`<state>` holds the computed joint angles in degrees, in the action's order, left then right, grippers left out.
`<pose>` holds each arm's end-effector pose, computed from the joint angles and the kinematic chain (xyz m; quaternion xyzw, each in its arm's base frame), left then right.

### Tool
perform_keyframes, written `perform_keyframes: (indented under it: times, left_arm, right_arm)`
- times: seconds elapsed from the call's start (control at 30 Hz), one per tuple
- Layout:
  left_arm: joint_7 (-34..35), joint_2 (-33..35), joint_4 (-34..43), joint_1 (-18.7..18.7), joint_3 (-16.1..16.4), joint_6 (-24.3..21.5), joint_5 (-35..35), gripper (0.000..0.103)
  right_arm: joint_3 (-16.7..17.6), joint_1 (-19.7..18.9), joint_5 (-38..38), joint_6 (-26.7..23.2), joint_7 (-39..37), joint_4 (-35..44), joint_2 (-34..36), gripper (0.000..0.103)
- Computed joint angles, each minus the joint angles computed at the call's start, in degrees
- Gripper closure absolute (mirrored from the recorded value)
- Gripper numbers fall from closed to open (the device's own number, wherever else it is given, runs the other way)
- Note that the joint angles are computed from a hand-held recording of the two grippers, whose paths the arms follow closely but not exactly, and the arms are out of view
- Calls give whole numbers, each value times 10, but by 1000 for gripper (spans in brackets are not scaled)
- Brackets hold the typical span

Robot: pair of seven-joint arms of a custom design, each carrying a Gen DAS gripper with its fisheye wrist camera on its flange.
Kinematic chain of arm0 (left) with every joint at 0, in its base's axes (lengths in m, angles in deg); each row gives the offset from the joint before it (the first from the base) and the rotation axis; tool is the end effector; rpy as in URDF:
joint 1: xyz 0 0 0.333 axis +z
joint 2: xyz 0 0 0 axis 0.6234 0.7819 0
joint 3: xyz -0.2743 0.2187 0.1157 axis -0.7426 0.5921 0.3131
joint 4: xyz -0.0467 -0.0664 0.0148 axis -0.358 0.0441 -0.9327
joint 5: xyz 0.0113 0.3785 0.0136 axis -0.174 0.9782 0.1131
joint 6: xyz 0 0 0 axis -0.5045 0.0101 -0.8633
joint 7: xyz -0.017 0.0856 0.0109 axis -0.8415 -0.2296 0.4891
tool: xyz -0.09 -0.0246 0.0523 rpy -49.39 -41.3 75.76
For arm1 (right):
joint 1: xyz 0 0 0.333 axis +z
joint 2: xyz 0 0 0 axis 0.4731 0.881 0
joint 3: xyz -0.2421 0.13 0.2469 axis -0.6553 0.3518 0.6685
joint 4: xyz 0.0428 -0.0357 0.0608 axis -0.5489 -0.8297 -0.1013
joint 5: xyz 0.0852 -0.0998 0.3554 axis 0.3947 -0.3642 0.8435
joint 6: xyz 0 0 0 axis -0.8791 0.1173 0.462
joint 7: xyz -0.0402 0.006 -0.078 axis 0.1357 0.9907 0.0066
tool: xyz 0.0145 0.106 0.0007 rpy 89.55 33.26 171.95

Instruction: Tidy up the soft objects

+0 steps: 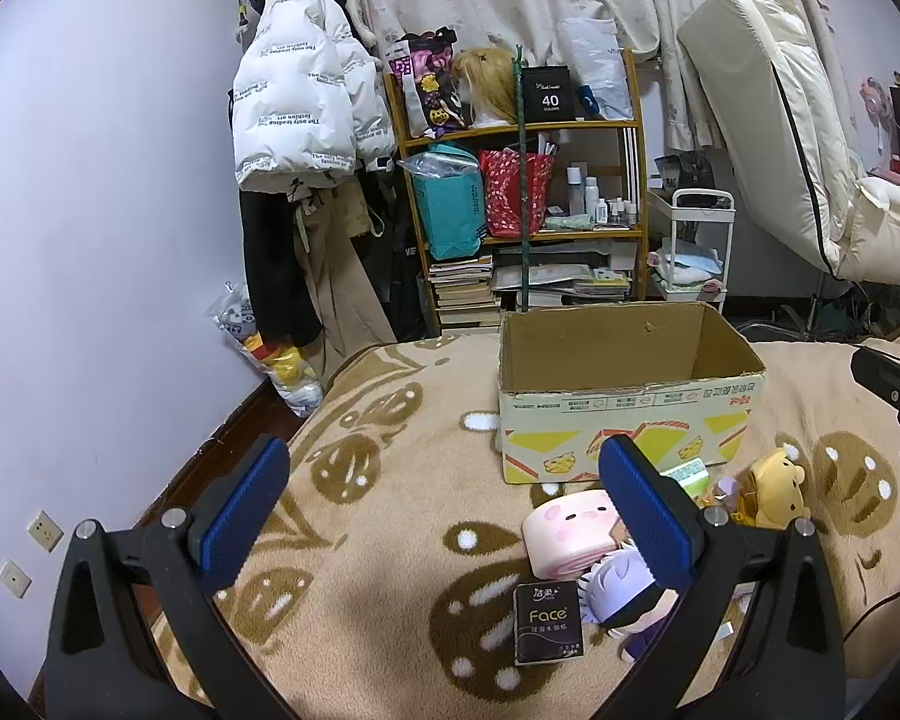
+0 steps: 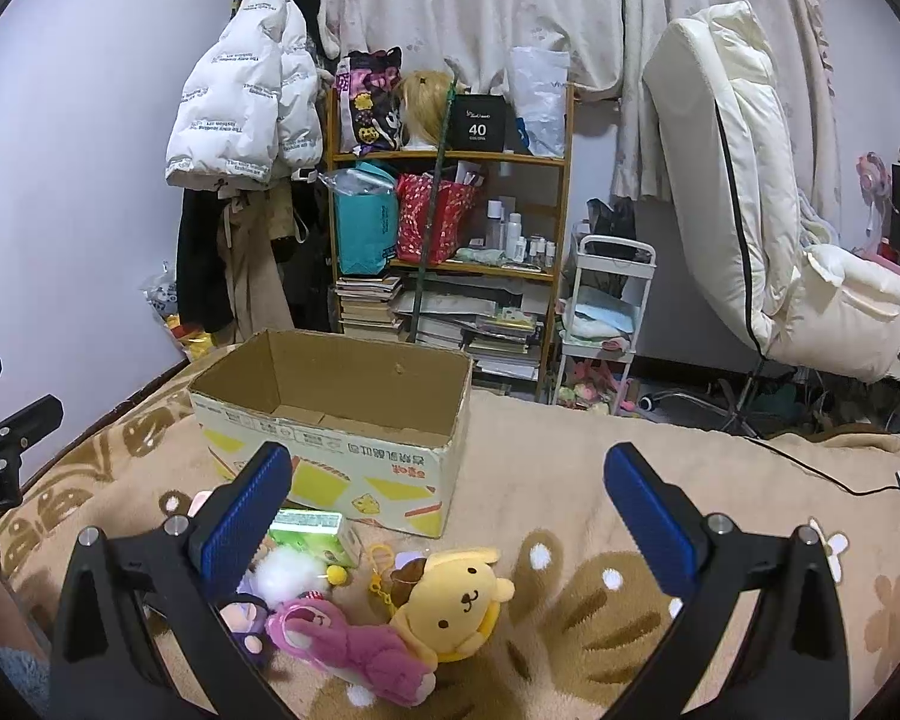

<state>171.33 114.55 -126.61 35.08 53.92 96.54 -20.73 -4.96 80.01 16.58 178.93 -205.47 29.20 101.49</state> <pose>0.7461 -0.2553 0.4333 -0.3544 0.7827 -0.4196 0.2929 0.6245 0.5392 0.4245 -0.4035 0.7569 -0.4641 0.2211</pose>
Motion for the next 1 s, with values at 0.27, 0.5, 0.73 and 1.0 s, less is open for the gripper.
perform_keyframes:
  times: [0.27, 0.5, 0.73, 1.0]
  left_arm:
    - [0, 0, 1, -1, 1, 0, 1, 1]
    - [-2, 0, 0, -3, 5, 0, 1, 1]
    - [-3, 0, 1, -5, 7, -1, 1, 1]
    - [-4, 0, 1, -7, 9, -1, 2, 1]
  right_arm:
    - [1, 0, 1, 3, 3, -4, -1, 0]
    - [2, -1, 0, 6, 7, -14, -6, 0]
    - [1, 0, -3, 7, 13, -11, -3, 0]
    - [1, 0, 4, 2, -10, 13, 11, 0]
